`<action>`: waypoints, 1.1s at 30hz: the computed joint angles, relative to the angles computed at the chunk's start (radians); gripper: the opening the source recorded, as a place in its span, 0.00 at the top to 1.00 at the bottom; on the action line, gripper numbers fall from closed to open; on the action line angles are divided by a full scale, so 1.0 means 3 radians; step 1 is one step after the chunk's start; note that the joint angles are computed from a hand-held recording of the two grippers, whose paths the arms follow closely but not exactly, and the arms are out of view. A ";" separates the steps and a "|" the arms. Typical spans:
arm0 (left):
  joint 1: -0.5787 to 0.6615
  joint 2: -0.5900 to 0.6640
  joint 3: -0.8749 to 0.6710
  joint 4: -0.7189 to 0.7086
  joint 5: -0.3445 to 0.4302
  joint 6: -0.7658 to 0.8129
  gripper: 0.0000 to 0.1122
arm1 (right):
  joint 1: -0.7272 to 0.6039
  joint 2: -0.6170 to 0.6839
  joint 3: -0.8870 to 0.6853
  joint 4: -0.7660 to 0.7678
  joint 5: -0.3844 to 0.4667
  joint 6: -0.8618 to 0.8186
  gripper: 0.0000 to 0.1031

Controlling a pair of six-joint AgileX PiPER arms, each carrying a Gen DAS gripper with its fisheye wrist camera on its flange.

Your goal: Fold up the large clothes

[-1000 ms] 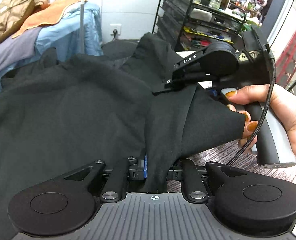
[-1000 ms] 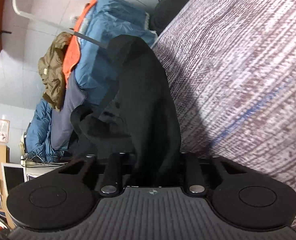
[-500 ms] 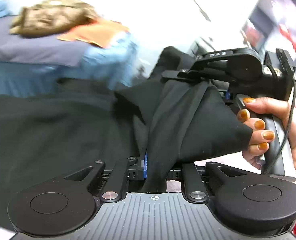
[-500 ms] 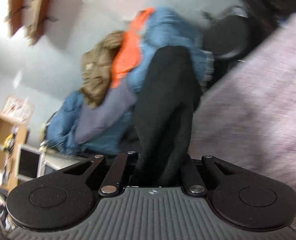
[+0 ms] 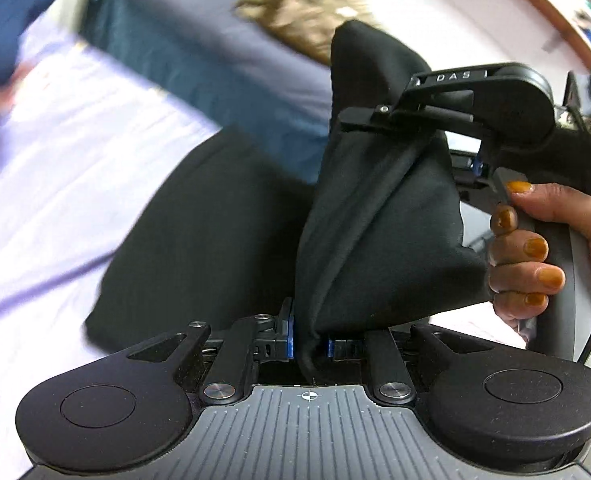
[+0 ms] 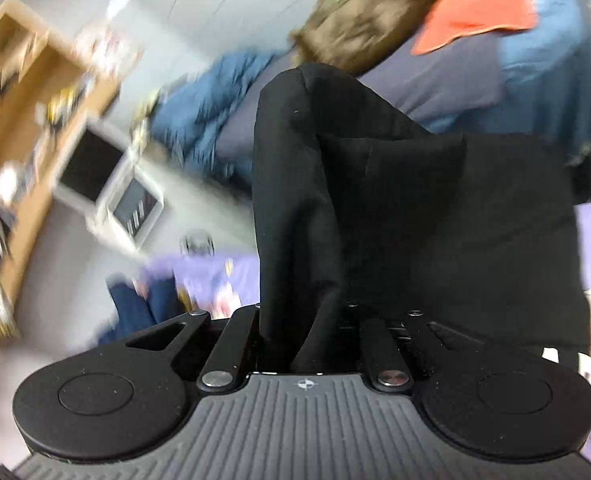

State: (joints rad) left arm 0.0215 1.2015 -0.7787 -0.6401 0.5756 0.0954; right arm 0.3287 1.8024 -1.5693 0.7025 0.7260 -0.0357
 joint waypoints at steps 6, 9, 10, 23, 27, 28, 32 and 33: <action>0.0533 0.0180 0.0413 -0.0625 0.0094 0.0776 0.45 | 0.0728 0.0637 -0.0621 -0.1153 0.0128 0.0679 0.87; 0.0826 0.0317 0.0513 -0.0995 0.0227 0.1121 0.33 | 0.0962 0.0844 -0.0749 -0.1435 0.0154 0.0776 0.64; 0.0927 0.0375 0.0522 -0.1079 0.0277 0.1199 0.31 | 0.1007 0.0917 -0.0813 -0.1484 0.0215 0.0827 0.47; 0.2087 0.0374 0.0521 -0.0957 0.0983 0.1798 0.08 | 0.0710 -0.0271 0.0666 -0.1175 -0.0623 0.0065 0.21; 0.1910 0.0380 0.0459 -0.0703 0.0814 0.1592 0.08 | 0.0584 -0.0654 0.1166 -0.1453 -0.0613 -0.0046 0.21; 0.1776 0.0357 0.0437 -0.0567 0.0711 0.1453 0.08 | 0.0566 -0.0751 0.1303 -0.1515 -0.0597 -0.0093 0.21; 0.1274 0.0400 0.0402 -0.0014 0.0291 0.0885 0.08 | 0.0654 -0.0980 0.1773 -0.1932 -0.0617 -0.0003 0.16; 0.1186 0.0434 0.0388 0.0086 0.0244 0.0762 0.08 | 0.0709 -0.1020 0.1887 -0.2084 -0.0674 0.0070 0.15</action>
